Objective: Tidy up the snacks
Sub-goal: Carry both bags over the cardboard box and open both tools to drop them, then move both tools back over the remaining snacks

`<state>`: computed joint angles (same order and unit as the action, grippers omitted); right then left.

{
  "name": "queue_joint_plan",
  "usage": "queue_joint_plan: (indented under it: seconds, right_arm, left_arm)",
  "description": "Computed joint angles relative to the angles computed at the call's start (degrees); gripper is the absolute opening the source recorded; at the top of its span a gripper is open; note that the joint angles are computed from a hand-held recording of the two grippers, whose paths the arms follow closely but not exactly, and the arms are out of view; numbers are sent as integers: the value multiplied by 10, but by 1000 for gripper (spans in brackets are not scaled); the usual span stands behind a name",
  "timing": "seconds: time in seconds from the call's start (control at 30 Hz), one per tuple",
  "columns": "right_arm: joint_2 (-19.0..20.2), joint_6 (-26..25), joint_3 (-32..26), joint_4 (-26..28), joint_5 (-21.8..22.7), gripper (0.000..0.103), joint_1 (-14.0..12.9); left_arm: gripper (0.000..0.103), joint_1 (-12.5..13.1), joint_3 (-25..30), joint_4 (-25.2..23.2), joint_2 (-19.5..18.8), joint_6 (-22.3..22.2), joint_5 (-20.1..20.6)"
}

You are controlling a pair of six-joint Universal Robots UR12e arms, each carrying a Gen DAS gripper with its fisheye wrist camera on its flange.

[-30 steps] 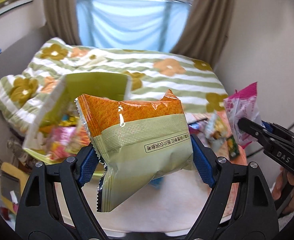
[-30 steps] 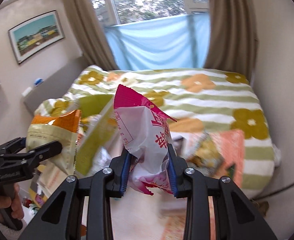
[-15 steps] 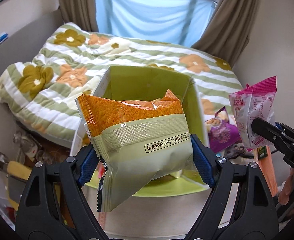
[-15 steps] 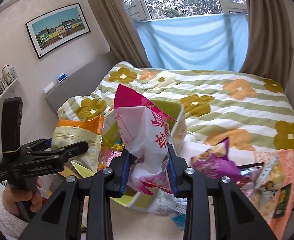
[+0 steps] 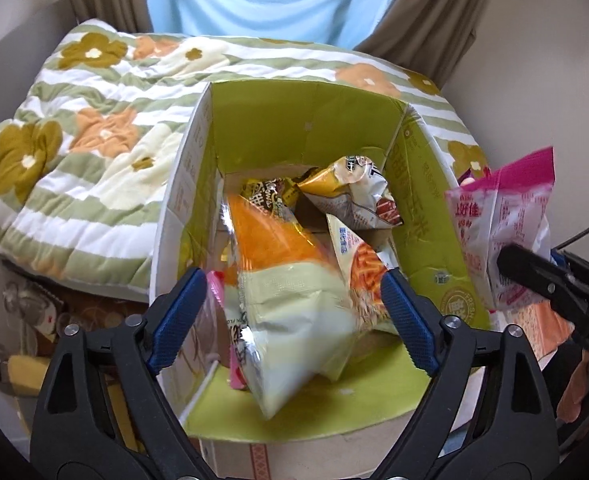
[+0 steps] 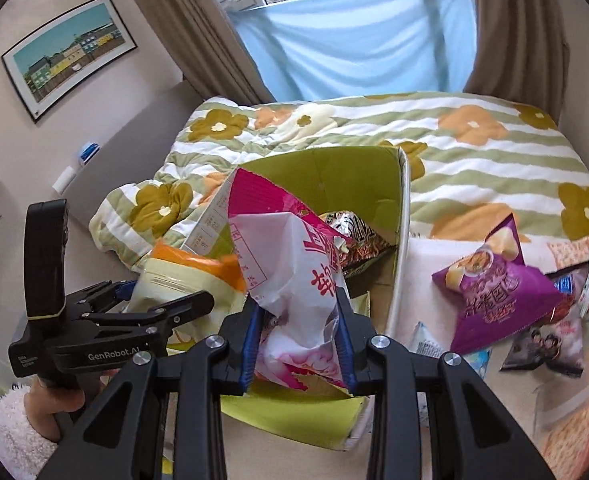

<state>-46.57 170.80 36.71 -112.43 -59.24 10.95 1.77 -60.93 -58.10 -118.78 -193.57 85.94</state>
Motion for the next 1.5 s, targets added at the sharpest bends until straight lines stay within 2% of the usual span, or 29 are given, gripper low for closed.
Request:
queue_joint_plan:
  seconds: [0.17,0.47,0.57,0.7,0.73,0.8,0.87,0.9,1.17,1.37,1.5]
  right_arm:
    - [7,6,-15,20,-22,31,8]
    - [33,6,-54,46,-27,31,12]
    - [46,10,-76,56,-36,31,13]
    - [69,16,-119,85,-64,31,19]
    - [73,21,-126,93,-62,33,19]
    - [73,30,-124,91,-55,51,18]
    - [66,32,-108,78,-62,86,19]
    - [63,32,-103,75,-64,90,19]
    - [37,34,-53,39,-64,92,19]
    - [6,47,-2,-27,-66,95,18]
    - [-26,49,50,-79,-79,95,13]
  left_arm:
    - [93,3,-1,-4,1,8,-11]
    - [93,-1,-10,-1,12,-11,16]
    - [93,-1,-10,1,14,-11,31]
    - [93,0,-9,6,12,-18,23]
    - [93,-1,-10,7,12,-18,24]
    - [93,-2,-11,7,12,-14,26]
    - [93,-4,-12,3,12,-13,28]
    - [93,-4,-13,1,13,-12,27]
    - [93,-5,-27,1,24,-9,27]
    - [93,-8,-46,25,39,4,27]
    - [93,-12,-51,38,44,14,9]
